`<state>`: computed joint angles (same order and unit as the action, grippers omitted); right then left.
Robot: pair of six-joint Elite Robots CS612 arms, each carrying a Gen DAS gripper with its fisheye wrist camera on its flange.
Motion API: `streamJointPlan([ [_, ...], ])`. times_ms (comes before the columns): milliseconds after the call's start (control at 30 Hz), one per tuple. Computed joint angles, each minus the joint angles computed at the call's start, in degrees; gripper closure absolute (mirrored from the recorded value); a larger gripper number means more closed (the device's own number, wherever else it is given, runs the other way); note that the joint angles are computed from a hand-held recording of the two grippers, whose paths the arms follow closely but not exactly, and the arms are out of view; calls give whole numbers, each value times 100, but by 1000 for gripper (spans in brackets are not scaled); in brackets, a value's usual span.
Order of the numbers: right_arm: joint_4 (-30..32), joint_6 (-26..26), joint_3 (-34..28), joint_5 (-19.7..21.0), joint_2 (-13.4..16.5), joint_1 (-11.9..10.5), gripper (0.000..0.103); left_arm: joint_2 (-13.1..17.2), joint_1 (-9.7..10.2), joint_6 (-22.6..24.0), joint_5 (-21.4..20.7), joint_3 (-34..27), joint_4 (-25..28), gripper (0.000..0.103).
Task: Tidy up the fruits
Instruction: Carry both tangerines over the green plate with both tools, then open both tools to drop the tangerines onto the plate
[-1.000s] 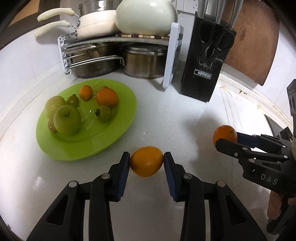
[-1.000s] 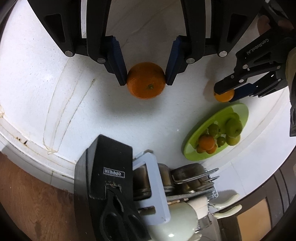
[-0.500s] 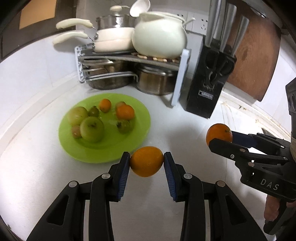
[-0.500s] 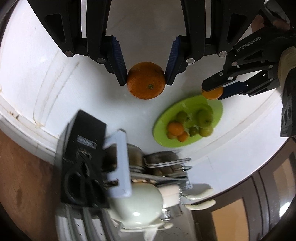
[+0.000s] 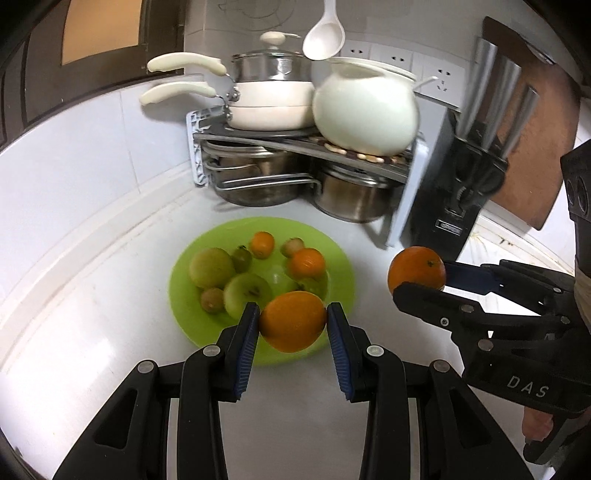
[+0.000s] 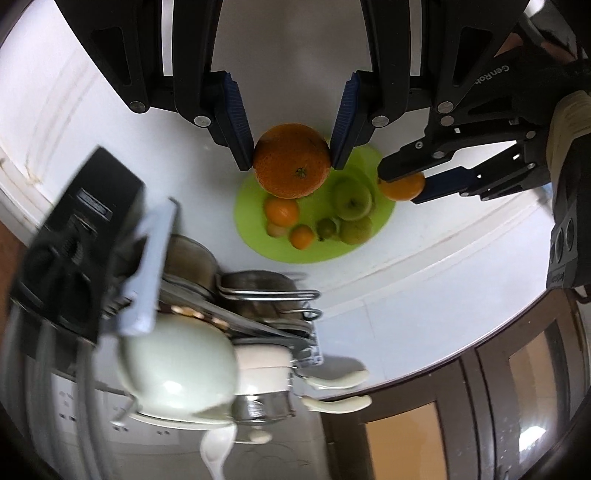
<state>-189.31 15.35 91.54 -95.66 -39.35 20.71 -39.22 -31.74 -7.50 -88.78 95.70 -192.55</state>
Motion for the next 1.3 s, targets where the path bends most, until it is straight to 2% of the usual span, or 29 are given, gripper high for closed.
streamJointPlan([
  [300,437,-245,-683,255,277,-53,59,220,219,31,-189,-552,412,66],
  [833,1151,-386,-1422,361,667,-175,59,622,346,219,-281,-1395,1087,66],
  [1033,1244,-377,-1570,466,765,-194,59,665,384,163,-291,-1461,1139,66],
  [1300,1346,-408,-1683,520,820,-173,59,550,397,-27,80,-1245,926,55],
])
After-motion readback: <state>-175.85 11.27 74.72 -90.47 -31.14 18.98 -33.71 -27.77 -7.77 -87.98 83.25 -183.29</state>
